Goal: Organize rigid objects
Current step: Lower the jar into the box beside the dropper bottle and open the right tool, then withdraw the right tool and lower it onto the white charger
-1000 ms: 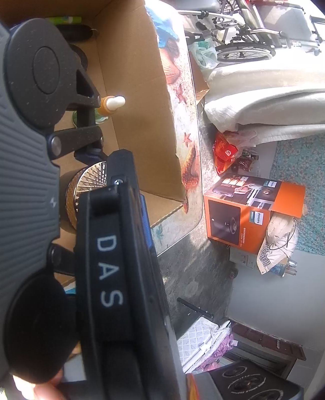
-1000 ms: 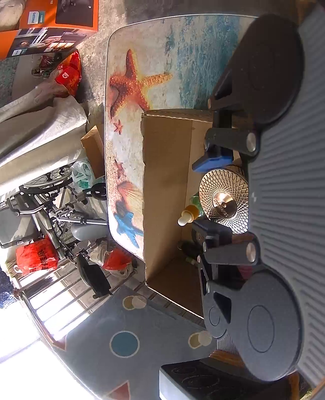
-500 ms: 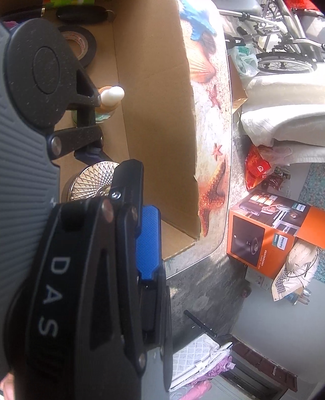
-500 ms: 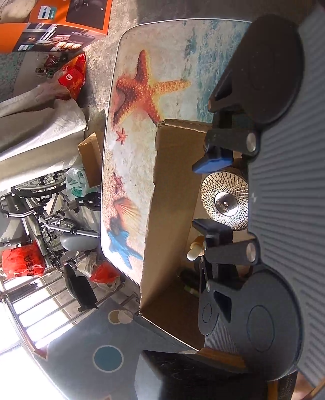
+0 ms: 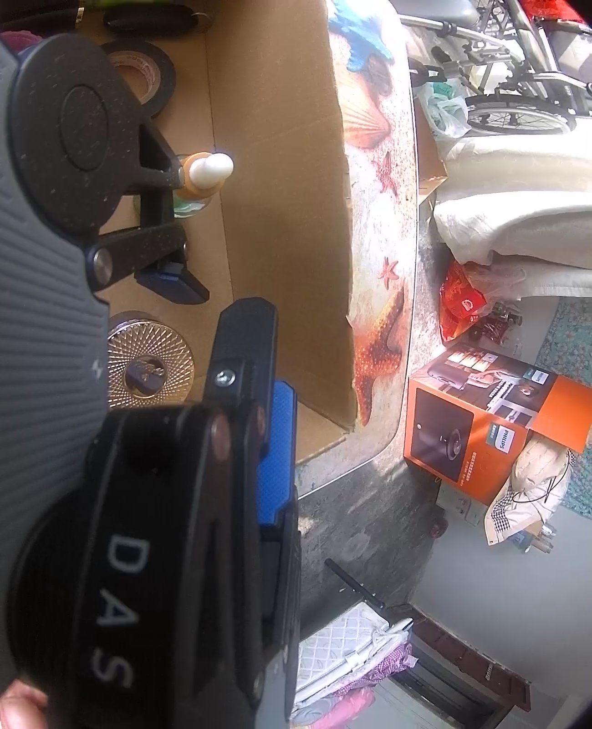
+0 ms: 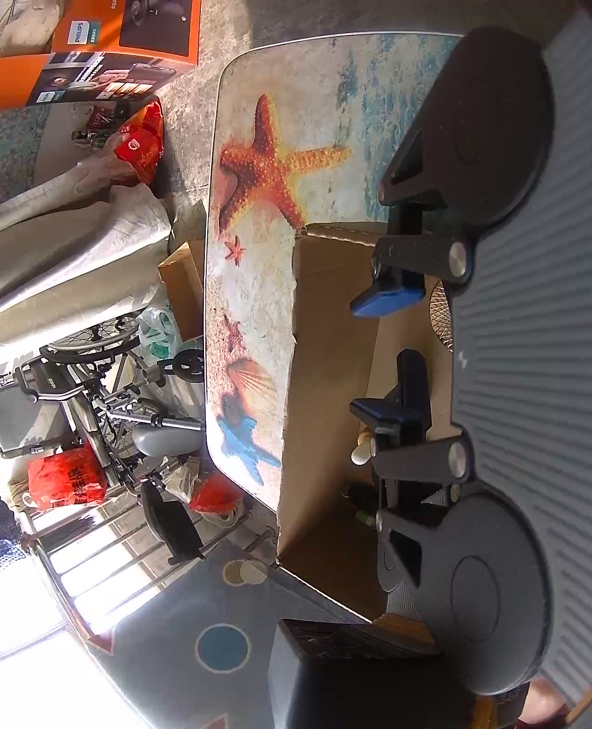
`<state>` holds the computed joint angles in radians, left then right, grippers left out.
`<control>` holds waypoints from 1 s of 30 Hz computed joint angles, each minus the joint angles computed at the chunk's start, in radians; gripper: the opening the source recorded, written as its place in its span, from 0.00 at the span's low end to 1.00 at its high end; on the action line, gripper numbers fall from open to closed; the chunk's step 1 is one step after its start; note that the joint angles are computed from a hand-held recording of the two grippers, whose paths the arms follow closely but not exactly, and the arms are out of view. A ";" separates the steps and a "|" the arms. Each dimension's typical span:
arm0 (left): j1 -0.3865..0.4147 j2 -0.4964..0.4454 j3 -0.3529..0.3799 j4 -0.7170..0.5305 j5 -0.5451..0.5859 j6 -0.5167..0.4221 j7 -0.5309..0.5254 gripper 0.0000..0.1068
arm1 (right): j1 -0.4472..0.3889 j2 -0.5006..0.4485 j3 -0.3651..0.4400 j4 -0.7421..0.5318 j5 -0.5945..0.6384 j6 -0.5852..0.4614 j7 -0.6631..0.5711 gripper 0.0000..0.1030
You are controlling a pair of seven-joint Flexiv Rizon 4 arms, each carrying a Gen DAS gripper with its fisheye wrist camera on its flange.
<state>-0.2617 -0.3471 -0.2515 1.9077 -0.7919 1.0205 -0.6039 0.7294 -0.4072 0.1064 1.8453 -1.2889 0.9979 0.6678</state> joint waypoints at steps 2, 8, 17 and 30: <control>0.004 0.031 -0.011 0.030 -0.040 0.017 0.045 0.66 | 0.012 0.019 -0.002 0.010 -0.033 -0.020 0.042 0.38; -0.015 0.173 0.009 0.151 -0.232 0.015 0.250 0.72 | 0.071 0.088 0.050 0.044 -0.136 -0.188 0.221 0.39; -0.084 0.416 0.160 0.338 -0.387 -0.102 0.478 0.83 | 0.247 0.074 0.147 0.009 -0.186 -0.513 0.409 0.43; -0.057 0.637 0.287 0.580 -0.416 -0.088 0.715 0.93 | 0.458 -0.078 0.120 -0.144 -0.111 -0.625 0.501 0.65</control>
<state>-0.3186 0.2900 0.0356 2.4879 -1.2080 0.9329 0.1109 1.1870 -0.4848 0.2264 1.7015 -1.3996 0.3727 1.1684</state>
